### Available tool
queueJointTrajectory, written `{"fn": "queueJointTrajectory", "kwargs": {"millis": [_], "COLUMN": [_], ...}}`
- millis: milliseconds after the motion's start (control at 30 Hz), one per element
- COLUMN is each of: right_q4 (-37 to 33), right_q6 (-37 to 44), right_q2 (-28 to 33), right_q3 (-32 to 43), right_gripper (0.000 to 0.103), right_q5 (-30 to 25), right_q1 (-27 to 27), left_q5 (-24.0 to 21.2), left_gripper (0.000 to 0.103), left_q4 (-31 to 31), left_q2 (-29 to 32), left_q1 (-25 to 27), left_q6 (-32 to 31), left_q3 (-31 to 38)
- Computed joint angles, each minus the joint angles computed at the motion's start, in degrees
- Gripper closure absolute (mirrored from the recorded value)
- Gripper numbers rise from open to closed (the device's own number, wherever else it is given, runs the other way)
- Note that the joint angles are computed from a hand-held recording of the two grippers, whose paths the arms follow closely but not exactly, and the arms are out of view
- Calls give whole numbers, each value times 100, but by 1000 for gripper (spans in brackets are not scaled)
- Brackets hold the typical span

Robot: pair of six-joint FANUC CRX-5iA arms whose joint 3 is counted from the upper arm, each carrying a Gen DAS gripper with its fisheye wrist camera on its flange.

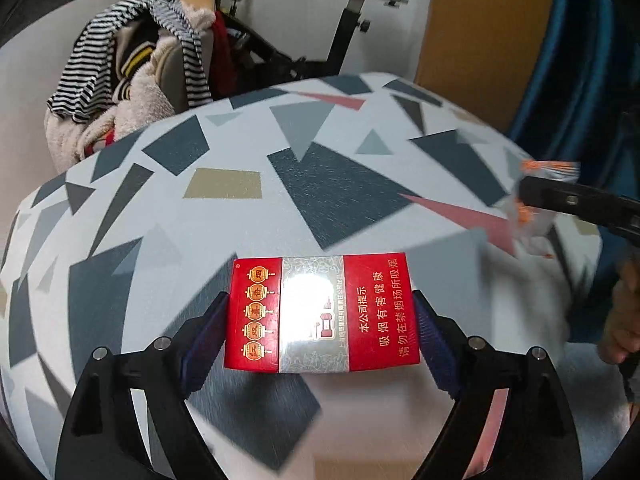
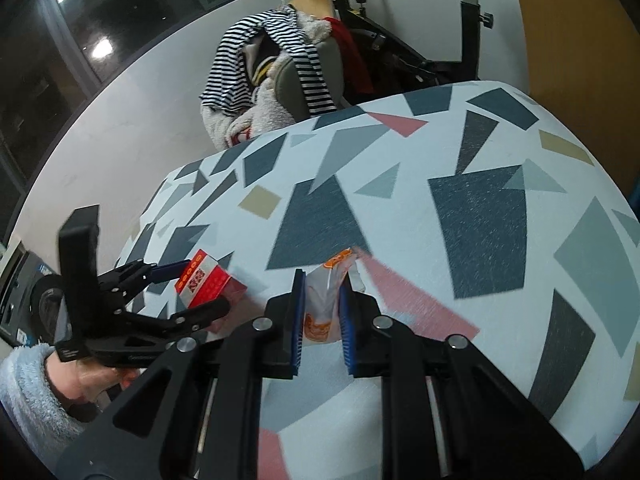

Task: Collect trash
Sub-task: 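Grasp the red cigarette box with the left gripper while the right gripper grasps the orange wrapper, then carry both items over the bin and open both grippers to drop them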

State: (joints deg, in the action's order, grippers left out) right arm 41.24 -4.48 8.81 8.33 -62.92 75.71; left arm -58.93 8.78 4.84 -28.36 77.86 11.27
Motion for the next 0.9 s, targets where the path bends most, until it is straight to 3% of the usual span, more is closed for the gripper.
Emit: {"fn": "queueJointTrajectory", "kwargs": {"millis": [267,533,700,900], "right_q4": [55,132,49,-44], "right_q6": [-161,-135,-169,-238], "right_q2": [48,239,345,489], "right_q3": [171,377,468,592], "right_gripper": [84,84,84,84], "right_q5": [-202,-378,-359,-411], "right_q1": [514,1019,1220,1399], "left_q5": [337,310,311,168], "left_gripper": [18,18,18,18], "left_q4": [34,-378,-96,7], "left_q2": [-1401,-2565,-3082,-3280], "left_q1": [-136,-556,-512,-474], "left_q6": [280,798,766,647], "left_q3": [-1261,-2101,-2711,-3074]}}
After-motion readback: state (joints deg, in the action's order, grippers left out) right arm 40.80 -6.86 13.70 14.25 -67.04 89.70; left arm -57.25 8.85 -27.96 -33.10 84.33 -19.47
